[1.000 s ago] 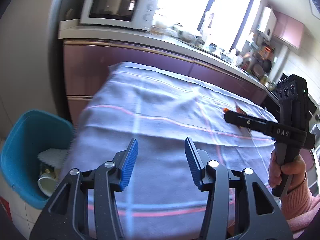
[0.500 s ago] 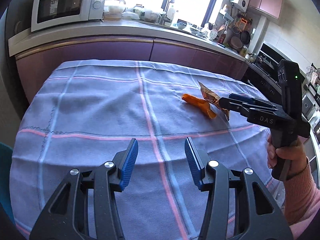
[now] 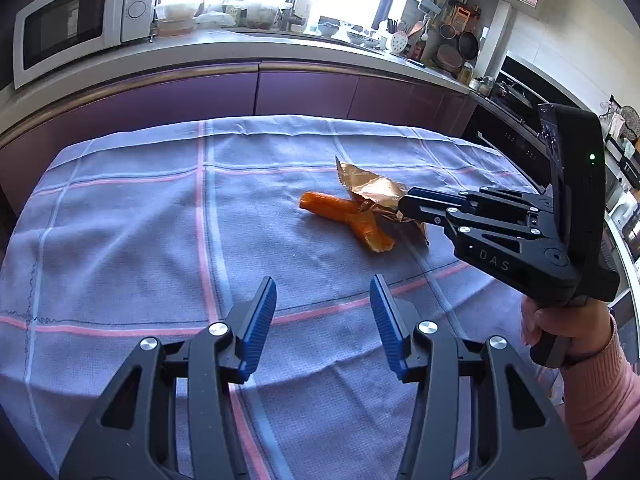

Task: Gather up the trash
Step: 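Grasp the orange peel with the left gripper while the right gripper grasps the gold bag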

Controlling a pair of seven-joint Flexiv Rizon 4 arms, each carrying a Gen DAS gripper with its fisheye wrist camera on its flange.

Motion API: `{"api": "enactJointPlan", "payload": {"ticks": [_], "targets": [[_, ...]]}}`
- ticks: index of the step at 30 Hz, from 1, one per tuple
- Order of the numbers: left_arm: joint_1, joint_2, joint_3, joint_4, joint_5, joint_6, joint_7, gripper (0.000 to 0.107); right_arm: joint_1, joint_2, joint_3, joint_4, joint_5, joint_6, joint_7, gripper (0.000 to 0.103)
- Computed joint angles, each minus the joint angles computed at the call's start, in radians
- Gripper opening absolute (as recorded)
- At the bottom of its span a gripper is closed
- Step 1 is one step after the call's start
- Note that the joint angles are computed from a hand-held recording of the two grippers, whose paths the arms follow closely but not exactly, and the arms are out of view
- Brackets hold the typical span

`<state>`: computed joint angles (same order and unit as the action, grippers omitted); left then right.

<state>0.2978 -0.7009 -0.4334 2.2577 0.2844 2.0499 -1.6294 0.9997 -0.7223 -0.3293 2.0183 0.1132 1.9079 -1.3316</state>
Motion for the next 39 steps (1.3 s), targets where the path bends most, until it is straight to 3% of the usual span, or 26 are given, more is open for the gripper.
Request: {"api": "enactJointPlan", "payload": {"ticks": [5,6,7,9,15,19,20,23,25,35,38,39], "targets": [[-0.016,-0.028,-0.037,-0.063,-0.022,-0.075,0.028,0.048,-0.073,0.017,0.065,0.009,-0.008,0.020,0.004,0.007],[-0.013,-0.038,-0.051,-0.077,-0.028,-0.092,0.037,0.048,-0.086,0.020,0.079,0.010,-0.012,0.024,0.004,0.011],[-0.008,-0.049,-0.067,-0.093,-0.037,-0.113,0.046,0.048,-0.100,0.021,0.092,0.013,-0.024,0.031,0.009,0.022],[-0.021,-0.065,-0.076,-0.122,-0.065,-0.143,0.065,0.046,-0.076,0.019,0.070,0.017,-0.001,0.037,-0.008,0.029],[-0.047,-0.108,-0.103,-0.190,-0.157,-0.226,0.124,0.038,-0.078,0.023,0.071,0.031,-0.002,0.032,-0.039,0.032],[-0.033,-0.140,-0.129,-0.216,-0.205,-0.256,0.154,0.019,-0.099,0.024,0.091,0.034,-0.007,0.041,-0.055,0.034],[-0.024,-0.145,-0.139,-0.215,-0.212,-0.257,0.161,0.009,-0.100,0.023,0.091,0.032,-0.008,0.041,-0.060,0.034],[-0.019,-0.150,-0.142,-0.207,-0.227,-0.239,0.167,0.009,-0.093,0.018,0.086,0.029,-0.007,0.040,-0.075,0.039],[-0.026,-0.143,-0.130,-0.195,-0.229,-0.220,0.163,0.009,-0.089,0.015,0.084,0.027,-0.006,0.046,-0.085,0.050],[0.031,-0.120,-0.131,-0.129,-0.180,-0.162,0.121,0.009,0.056,-0.039,-0.062,-0.002,0.003,-0.021,-0.127,0.049],[0.036,-0.106,-0.120,-0.111,-0.163,-0.145,0.108,0.009,0.095,-0.053,-0.107,-0.003,-0.003,-0.036,-0.120,0.045],[0.033,-0.100,-0.113,-0.105,-0.158,-0.137,0.104,0.009,0.097,-0.054,-0.109,-0.004,-0.010,-0.042,-0.119,0.039]]}}
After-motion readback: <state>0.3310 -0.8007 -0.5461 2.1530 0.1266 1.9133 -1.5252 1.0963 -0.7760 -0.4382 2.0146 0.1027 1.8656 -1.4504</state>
